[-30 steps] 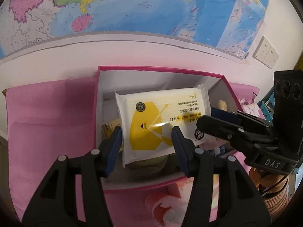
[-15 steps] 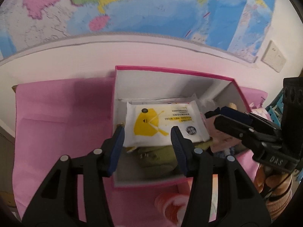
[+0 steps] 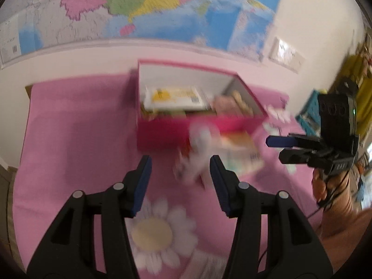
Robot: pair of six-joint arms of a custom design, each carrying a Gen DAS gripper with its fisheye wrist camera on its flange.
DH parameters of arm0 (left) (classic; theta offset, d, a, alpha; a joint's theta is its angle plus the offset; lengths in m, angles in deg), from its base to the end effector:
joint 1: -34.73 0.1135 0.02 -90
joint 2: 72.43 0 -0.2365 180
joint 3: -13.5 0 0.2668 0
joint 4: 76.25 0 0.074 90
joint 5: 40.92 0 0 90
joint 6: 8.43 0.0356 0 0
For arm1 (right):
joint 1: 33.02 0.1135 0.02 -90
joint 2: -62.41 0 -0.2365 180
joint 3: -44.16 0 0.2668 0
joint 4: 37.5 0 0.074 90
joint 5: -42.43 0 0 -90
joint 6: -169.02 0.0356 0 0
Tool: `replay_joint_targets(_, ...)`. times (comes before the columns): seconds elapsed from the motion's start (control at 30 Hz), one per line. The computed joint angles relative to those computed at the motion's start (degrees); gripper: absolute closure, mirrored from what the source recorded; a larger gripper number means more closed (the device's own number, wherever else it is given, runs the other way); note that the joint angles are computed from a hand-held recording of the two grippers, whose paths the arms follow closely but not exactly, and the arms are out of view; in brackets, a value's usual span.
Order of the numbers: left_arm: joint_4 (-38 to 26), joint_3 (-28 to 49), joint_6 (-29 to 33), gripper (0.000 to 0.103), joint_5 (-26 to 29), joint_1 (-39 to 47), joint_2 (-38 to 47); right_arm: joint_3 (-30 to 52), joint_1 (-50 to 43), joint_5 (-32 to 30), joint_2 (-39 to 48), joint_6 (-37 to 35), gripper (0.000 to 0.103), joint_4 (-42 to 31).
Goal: Organize soft objects
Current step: 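Move the right gripper to the clear plastic packet and grasp it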
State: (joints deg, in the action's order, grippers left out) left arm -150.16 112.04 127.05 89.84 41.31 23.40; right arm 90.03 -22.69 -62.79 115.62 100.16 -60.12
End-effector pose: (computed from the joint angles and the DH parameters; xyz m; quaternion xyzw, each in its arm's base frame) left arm 0.3435 0.0162 0.2658 0.3616 0.8531 -0.2415 0.2883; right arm 0.2313 0.0517 0.2147 0.0149 0.8606 0.2448 0.4462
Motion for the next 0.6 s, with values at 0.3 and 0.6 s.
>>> replay_joint_targets(0.3,-3.8,-13.4,10.6,0.049,-6.5,6.4,-1.5,-8.4,13.8,-1.0,2.1,7.3,0.048,2.3)
replay_joint_targets(0.6,-6.5,-18.3,15.7,0.049,-7.5,12.3,-0.8,-6.4,24.3,-3.5,19.9,13.6,0.052,13.2)
